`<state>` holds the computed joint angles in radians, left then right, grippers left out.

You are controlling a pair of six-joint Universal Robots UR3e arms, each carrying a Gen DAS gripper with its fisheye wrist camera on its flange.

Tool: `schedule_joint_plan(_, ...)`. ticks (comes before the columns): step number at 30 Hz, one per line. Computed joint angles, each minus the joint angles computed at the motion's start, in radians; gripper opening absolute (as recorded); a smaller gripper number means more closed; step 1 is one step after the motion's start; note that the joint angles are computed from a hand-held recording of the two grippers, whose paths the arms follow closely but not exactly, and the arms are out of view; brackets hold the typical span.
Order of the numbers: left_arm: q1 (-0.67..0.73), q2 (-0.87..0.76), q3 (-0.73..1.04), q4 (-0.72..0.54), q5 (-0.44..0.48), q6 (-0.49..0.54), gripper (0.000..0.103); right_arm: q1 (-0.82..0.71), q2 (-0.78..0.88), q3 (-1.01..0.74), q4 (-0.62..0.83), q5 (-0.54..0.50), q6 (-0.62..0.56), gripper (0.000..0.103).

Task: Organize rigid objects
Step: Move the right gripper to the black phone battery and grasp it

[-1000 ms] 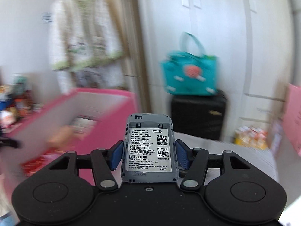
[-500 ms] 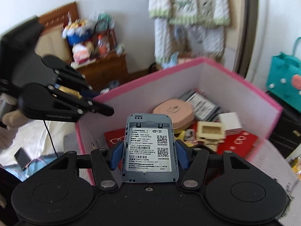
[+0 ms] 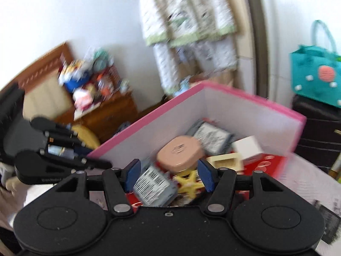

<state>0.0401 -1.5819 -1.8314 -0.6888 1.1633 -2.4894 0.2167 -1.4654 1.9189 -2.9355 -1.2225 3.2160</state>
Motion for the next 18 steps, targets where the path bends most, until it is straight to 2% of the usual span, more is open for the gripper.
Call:
schedule_joint_plan(3,0.002,0.001,-0.003,0.004,-0.001,-0.01,0.009,-0.054,-0.107,0.157,-0.137,-0.042,0.044,0.065)
schedule_joint_plan(6,0.002,0.003,-0.007,0.009,0.001,-0.019,0.009,-0.117,-0.198,0.298,-0.24,-0.108,0.059,0.077)
schedule_joint_plan(9,-0.004,0.002,-0.003,0.008,0.01,-0.03,0.009,-0.188,-0.236,0.418,-0.341,-0.156,0.071,0.077)
schedule_joint_plan(13,-0.011,0.0,0.001,0.009,0.023,-0.038,0.009,-0.301,-0.244,0.517,-0.368,-0.161,0.117,0.076)
schedule_joint_plan(15,-0.013,-0.002,0.006,0.006,0.027,-0.041,0.009,-0.342,-0.216,0.565,-0.42,-0.166,0.137,0.073)
schedule_joint_plan(18,-0.018,-0.004,0.009,0.007,0.033,-0.043,0.009,-0.316,-0.101,0.587,-0.537,-0.277,0.152,0.072)
